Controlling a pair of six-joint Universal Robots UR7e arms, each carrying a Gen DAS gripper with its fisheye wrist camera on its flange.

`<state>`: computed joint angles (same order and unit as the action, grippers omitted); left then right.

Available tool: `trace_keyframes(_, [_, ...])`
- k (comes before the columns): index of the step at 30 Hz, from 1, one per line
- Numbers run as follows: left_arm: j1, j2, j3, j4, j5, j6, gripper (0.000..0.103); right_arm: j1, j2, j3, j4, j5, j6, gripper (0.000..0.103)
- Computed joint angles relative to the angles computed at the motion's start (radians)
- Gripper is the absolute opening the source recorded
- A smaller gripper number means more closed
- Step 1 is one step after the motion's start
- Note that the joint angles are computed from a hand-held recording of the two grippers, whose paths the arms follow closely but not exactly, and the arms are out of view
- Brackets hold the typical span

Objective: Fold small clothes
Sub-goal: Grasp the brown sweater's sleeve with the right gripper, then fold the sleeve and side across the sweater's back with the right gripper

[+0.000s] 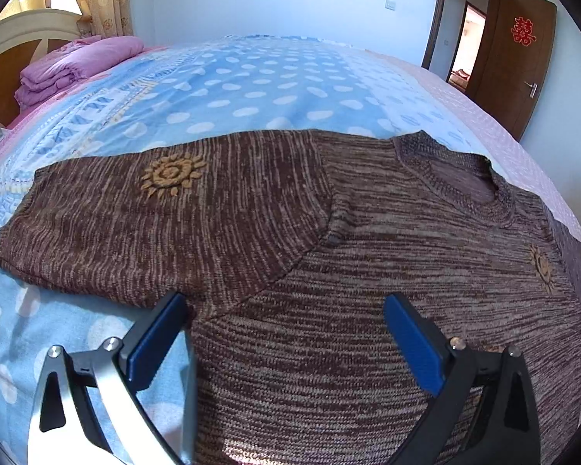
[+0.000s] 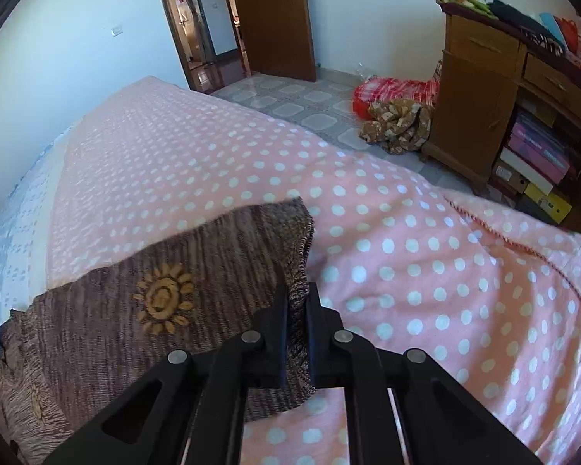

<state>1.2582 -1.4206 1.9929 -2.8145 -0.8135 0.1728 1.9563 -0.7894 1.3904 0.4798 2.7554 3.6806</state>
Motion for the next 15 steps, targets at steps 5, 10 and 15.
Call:
trace_keyframes(5, [0.006,-0.002,-0.001,-0.009,-0.020,0.002,0.103,0.076,0.063,-0.118,0.019,0.013,-0.087,0.007])
trace_keyframes(10, [0.016,-0.011,0.000,-0.020,-0.056,-0.001,0.103,0.153,0.152,-0.256,0.009,-0.049,-0.194,0.007])
trace_keyframes(15, [0.018,-0.012,0.002,-0.028,-0.064,0.001,0.103,0.207,0.298,-0.441,0.021,-0.182,-0.278,0.007])
